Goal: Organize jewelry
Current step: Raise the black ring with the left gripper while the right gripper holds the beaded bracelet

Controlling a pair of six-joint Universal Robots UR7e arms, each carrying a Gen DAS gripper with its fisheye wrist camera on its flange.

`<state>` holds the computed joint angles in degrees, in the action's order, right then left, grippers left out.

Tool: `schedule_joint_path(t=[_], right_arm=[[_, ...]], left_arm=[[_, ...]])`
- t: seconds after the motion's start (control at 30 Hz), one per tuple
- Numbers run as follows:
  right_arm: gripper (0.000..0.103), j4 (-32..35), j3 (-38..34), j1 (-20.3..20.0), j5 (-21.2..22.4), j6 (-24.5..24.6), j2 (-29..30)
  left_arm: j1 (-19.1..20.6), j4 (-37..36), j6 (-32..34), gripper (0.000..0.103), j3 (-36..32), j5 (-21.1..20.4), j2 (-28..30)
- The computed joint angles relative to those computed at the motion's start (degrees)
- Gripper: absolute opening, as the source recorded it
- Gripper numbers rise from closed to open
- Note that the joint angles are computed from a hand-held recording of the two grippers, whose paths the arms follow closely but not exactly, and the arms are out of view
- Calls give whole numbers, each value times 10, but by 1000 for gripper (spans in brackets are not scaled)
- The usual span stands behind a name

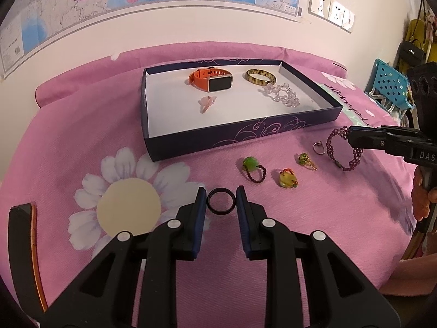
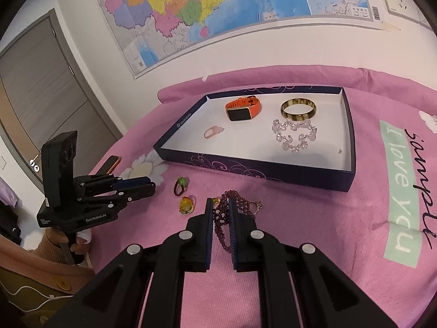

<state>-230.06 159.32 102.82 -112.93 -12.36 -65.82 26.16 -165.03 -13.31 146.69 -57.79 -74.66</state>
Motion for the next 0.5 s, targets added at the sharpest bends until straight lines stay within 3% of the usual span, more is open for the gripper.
schedule_joint_path(t=[0.5], right_arm=[[9, 37, -26, -1, 2, -31, -62]], left_arm=[[7, -30, 38, 23, -39, -5, 12]])
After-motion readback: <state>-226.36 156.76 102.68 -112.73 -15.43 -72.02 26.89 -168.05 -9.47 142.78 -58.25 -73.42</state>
